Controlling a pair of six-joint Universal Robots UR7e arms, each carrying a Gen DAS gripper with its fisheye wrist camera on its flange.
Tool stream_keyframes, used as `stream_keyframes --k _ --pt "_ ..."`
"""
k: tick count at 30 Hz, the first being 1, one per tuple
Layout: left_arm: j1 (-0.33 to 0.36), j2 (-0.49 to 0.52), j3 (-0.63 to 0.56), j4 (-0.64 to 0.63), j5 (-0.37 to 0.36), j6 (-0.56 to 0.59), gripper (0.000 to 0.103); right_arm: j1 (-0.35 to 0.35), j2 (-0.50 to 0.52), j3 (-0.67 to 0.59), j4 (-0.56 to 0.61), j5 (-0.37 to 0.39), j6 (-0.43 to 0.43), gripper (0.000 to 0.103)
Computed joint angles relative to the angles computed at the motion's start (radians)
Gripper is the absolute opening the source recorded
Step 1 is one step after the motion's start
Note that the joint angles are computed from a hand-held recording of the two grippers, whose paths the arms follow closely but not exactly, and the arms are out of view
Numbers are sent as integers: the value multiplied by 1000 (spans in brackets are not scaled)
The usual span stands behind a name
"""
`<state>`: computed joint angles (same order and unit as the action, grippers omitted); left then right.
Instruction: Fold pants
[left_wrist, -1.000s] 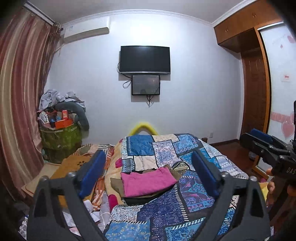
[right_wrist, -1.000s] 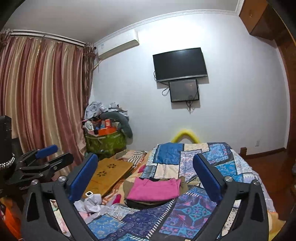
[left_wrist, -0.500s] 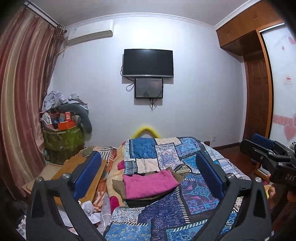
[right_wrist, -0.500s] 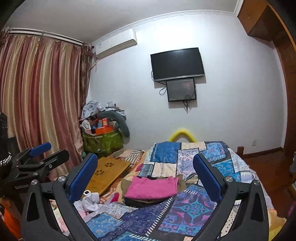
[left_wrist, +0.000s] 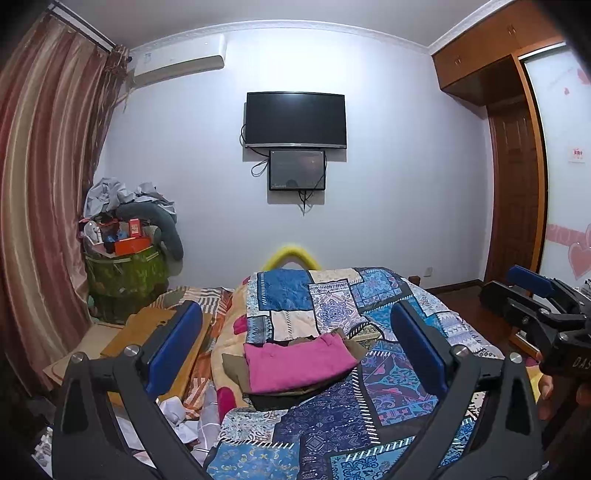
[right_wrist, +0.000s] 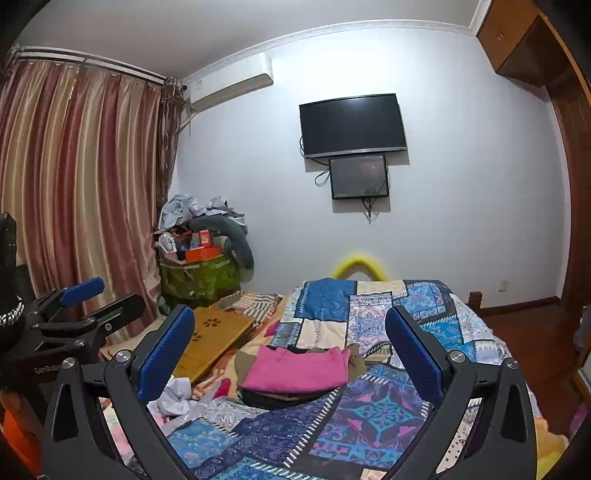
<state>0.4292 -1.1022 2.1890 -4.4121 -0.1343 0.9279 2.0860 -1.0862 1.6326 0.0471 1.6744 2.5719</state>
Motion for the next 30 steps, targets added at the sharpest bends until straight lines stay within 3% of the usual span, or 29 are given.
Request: stream_keyframes --k 5,20,26,30 --pt "9 -9 18 50 -5 -72 103 1 5 -5 7 6 2 102" --pt "14 -11 23 70 -15 -97 103 6 9 -14 11 13 -3 103" --pt "18 -34 64 190 -29 -234 103 6 5 -9 8 13 -3 103" --pt "15 -34 72 215 -35 -261 103 6 4 -8 5 14 -4 103"
